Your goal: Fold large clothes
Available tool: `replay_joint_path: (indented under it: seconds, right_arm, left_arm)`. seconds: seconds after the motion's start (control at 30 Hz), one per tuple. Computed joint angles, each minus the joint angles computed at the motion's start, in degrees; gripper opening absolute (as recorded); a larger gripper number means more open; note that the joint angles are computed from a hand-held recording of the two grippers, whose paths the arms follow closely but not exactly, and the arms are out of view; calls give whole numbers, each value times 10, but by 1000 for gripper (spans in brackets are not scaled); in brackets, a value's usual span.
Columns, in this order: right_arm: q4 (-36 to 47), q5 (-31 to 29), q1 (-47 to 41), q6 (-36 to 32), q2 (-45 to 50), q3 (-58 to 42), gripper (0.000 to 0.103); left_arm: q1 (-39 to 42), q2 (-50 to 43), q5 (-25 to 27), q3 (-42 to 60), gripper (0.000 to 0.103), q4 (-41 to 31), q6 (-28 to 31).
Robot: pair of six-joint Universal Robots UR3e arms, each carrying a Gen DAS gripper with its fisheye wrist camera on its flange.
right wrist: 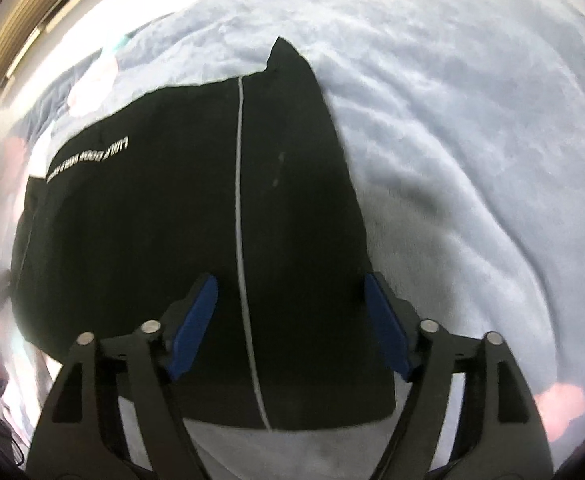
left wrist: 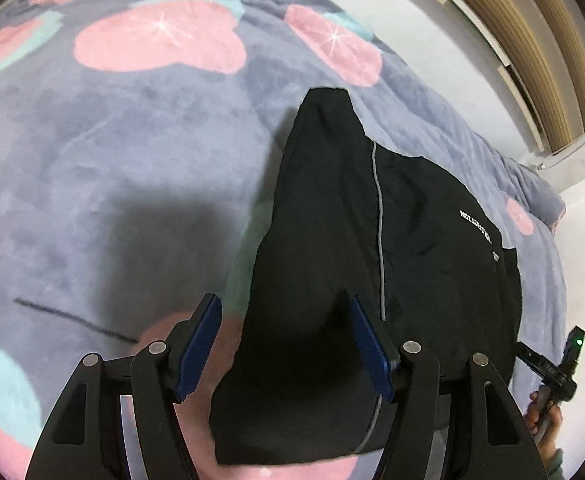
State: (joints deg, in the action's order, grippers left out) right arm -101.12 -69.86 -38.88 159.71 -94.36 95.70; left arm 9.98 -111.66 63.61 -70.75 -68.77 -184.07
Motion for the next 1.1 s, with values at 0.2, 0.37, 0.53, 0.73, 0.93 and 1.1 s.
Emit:
replay_joint_path:
  seconds: [0.2, 0.37, 0.53, 0.73, 0.93, 1.1]
  right_arm:
    - [30, 25, -10, -28, 50, -19, 91]
    - [60, 58, -28, -58, 85, -36, 101]
    - [155, 130, -46, -97, 163, -83, 102]
    - [195, 200, -45, -103, 227, -101, 102]
    - [216, 210, -42, -136, 187, -91, 60]
    - [219, 204, -31, -144, 139, -102, 32]
  left_arm:
    - [-21, -94, -25, 95, 72, -73, 46]
    - [-22, -135, -51, 133, 75, -74, 33]
    - [-20, -177, -85, 180, 76, -103, 28]
    - [-13, -196, -124, 168, 79, -85, 1]
    - [-51, -181, -73, 173, 45, -53, -18]
    - [-85, -113, -33, 133, 27, 12, -42]
